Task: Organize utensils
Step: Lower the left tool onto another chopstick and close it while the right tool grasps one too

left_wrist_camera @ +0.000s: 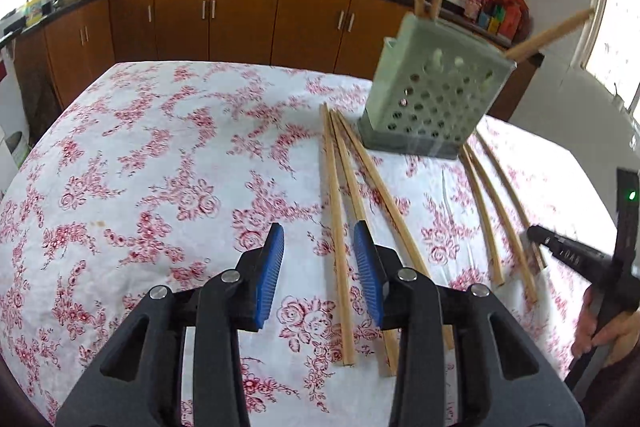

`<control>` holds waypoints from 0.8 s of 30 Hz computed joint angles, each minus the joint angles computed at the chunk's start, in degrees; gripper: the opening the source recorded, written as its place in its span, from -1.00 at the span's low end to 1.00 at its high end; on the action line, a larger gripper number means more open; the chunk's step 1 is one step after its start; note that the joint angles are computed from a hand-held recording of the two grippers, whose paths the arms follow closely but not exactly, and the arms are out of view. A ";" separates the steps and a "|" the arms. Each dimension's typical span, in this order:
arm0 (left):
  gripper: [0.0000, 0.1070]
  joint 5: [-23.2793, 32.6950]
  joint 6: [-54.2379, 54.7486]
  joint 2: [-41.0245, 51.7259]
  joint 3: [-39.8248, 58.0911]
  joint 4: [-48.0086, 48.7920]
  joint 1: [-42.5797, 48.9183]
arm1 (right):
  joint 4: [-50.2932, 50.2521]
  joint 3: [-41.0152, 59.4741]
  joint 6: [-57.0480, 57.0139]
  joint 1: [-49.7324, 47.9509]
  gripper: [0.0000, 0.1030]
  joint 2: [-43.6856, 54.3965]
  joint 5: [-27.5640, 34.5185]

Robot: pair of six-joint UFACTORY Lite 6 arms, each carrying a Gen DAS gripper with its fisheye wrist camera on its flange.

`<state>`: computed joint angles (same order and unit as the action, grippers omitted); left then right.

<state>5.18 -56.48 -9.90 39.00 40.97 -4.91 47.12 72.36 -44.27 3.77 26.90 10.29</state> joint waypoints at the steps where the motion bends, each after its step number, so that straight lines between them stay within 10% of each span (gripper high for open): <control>1: -0.30 0.18 -3.60 0.90 0.34 3.60 -0.52 | 0.12 0.06 -0.17 -0.28 -0.84 0.11 -0.02; 24: -0.55 6.62 -19.04 10.66 6.18 18.20 -5.50 | 0.14 -1.40 -2.13 -0.24 -0.84 -0.97 -0.91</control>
